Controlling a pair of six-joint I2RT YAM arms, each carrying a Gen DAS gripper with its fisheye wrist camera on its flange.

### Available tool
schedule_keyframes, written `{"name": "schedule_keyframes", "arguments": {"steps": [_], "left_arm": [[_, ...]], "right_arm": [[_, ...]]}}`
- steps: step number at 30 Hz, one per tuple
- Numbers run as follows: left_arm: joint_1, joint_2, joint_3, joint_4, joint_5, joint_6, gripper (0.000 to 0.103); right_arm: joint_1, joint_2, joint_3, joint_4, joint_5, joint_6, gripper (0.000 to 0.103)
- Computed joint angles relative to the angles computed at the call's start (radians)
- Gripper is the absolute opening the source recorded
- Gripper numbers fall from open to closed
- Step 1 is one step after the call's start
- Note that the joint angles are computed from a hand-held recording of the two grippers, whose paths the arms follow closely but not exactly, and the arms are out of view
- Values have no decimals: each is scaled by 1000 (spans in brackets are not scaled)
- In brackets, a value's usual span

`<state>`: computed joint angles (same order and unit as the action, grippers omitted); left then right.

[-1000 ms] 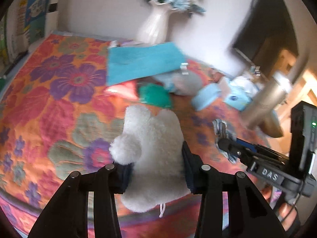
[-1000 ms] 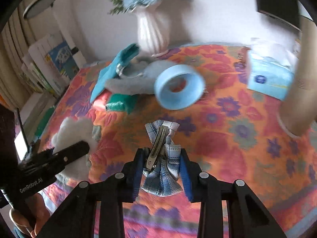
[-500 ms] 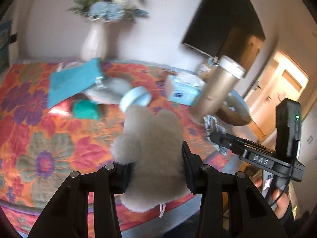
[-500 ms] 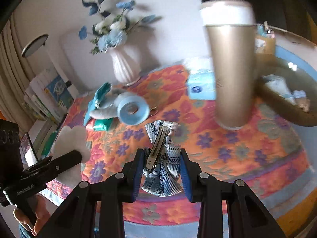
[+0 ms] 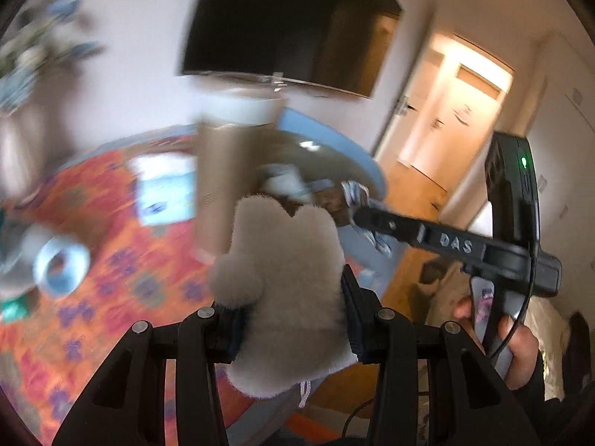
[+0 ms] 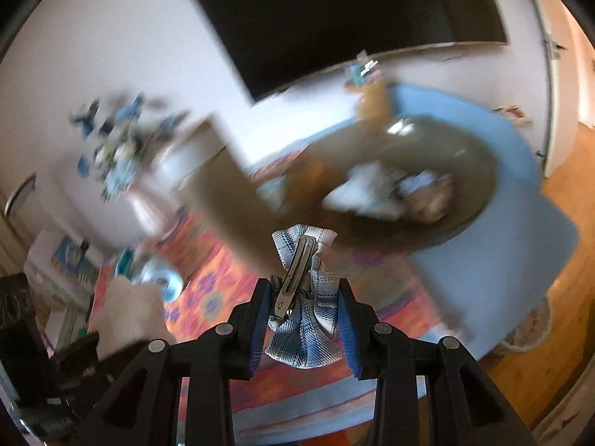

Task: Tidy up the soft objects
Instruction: 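Carry the bunny and plaid bow with both tools to the glass table, then open both tools to drop the bunny and bow onto the glass table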

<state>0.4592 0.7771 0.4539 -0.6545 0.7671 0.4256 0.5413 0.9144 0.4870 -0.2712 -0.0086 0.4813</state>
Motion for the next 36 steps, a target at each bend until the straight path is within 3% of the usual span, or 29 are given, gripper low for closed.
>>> {"name": "schedule_keyframes", "arguments": {"steps": [3, 5, 9, 14, 17, 19, 20, 21, 23, 30, 34, 36], "left_arm": [[-326, 50, 22, 209, -201, -260, 40], [-468, 108, 51, 302, -341, -351, 40], [-645, 305, 147, 462, -507, -473, 40], [-750, 517, 238, 622, -680, -517, 40], [-749, 643, 298, 688, -695, -533, 41], [-773, 687, 303, 746, -765, -526, 47], [-780, 689, 298, 760, -777, -525, 56], [-788, 697, 302, 764, -792, -524, 72], [-798, 686, 284, 789, -823, -529, 85], [-795, 577, 217, 754, -749, -527, 86], [-819, 316, 70, 674, -758, -509, 86], [-782, 160, 15, 581, -719, -502, 86]], "right_arm": [[-167, -17, 46, -32, -68, -78, 34], [-251, 21, 93, -32, -109, -122, 34], [-359, 182, 209, 17, -151, -178, 34], [-470, 478, 395, 29, -284, -213, 34], [-519, 648, 522, -5, -374, -222, 39], [-544, 731, 594, -35, -425, -220, 48], [-557, 760, 617, -42, -450, -211, 59], [-572, 775, 626, -41, -473, -196, 64], [-597, 798, 635, -38, -528, -182, 64], [-636, 690, 541, -50, -596, -202, 64], [-629, 506, 425, -64, -587, -239, 69], [-612, 387, 348, -59, -573, -246, 78]]}}
